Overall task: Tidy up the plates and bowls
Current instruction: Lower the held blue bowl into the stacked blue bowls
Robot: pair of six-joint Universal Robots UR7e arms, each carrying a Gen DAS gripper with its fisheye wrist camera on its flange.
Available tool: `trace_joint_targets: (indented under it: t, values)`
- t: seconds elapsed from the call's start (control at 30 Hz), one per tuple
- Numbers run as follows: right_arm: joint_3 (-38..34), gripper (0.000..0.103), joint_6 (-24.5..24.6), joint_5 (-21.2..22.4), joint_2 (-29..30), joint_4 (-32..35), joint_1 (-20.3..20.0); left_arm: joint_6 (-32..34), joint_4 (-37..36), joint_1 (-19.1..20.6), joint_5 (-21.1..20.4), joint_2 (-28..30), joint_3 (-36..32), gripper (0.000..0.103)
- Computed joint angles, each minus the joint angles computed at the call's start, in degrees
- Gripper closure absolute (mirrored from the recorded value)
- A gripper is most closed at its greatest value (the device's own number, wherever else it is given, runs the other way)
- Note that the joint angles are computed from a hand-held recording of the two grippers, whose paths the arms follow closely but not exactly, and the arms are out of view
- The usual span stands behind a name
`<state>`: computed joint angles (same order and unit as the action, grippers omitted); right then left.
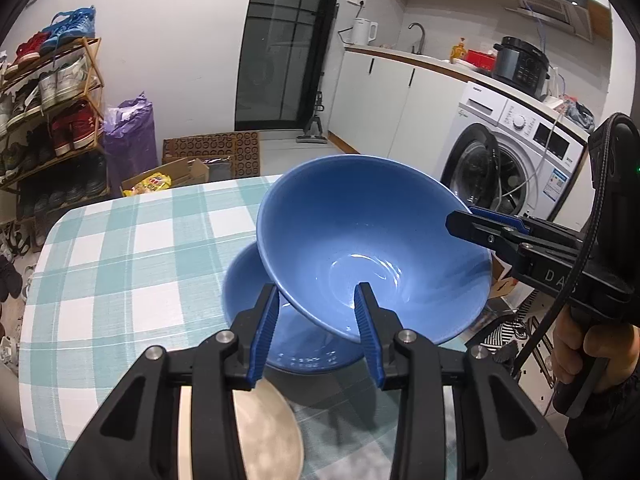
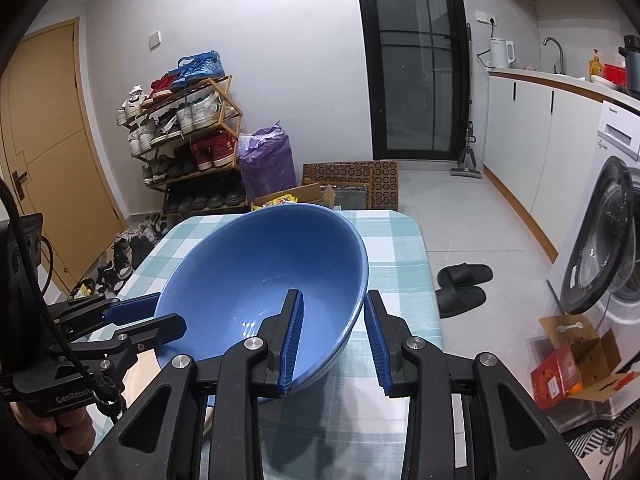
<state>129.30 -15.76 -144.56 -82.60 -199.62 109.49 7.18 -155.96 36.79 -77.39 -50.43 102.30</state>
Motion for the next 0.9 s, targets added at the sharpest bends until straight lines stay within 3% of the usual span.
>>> trace_joint_targets:
  t: [0.9]
  values:
    - [-2.58,0.070,2.29,6.82,4.94,3.58,-6.97,0.09,0.80,2.86,3.26,2.94,-2.37,0.066]
